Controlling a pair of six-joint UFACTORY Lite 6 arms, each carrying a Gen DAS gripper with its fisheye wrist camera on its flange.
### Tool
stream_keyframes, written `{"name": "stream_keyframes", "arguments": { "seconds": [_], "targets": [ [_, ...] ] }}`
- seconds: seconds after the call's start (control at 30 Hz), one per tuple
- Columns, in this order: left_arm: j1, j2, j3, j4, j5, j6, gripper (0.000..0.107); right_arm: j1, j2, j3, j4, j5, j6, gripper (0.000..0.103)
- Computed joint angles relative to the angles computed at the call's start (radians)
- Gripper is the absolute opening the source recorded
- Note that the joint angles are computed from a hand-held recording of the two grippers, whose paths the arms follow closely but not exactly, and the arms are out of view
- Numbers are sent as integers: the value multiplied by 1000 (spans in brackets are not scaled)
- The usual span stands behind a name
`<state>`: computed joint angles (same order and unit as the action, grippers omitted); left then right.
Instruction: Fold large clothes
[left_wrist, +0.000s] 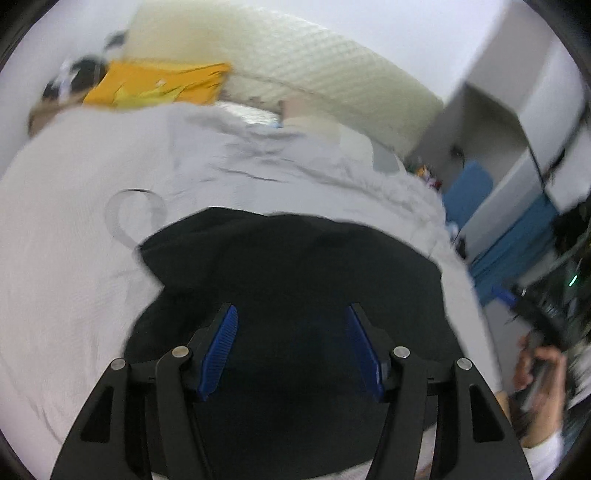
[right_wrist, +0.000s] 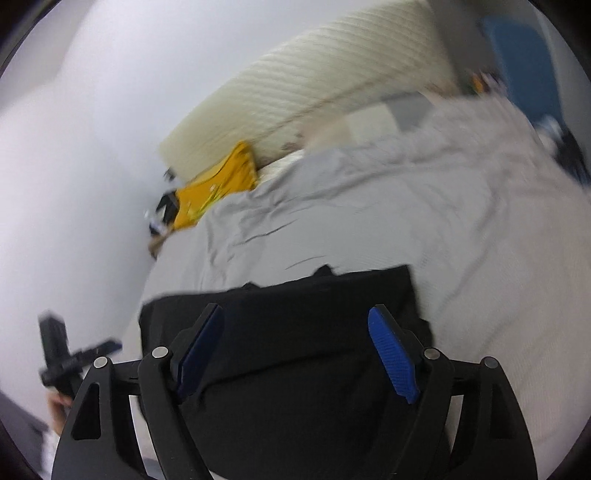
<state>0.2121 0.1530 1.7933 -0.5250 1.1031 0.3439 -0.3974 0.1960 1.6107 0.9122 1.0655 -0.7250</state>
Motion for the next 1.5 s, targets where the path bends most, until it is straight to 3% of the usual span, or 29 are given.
{"name": "stream_keyframes", "arguments": {
  "seconds": [0.1,0.27,0.4,0.5,0.87,1.03,1.2,1.27,1.37,1.5],
  "targets": [
    [-176,-75,-165,150,-223,-81,61,154,-109,-182,-43,-194,-41,80],
    [-328,-107,-348,403,-492,-238,61,358,-161,-436,35,-521,-161,80],
    [-349,-51,-363,499,-603,-302,61,404,-118,-490,232,-637,-329,80],
    [-325,14,-317,442,-620,-261,61,429,-69,-459,325,-701,-394,80],
    [-304,342,38,450,-561,-286,61,494,237,-100,-10,-759,-66,80],
    [-280,497,258,413,-462,-284,61,489,365,52,-104,-717,42,80],
    [-176,478,260,182,-390,-126,61,426,343,47,16,-623,-59,80],
    [-94,498,307,25,-283,-7,61,386,309,18,63,-589,-114,80],
    [8,500,333,-54,-202,69,62,278,277,10,100,-493,-174,81],
    [165,668,585,-66,-27,-7,86,111,346,120,56,-343,-109,98]
  ]
}}
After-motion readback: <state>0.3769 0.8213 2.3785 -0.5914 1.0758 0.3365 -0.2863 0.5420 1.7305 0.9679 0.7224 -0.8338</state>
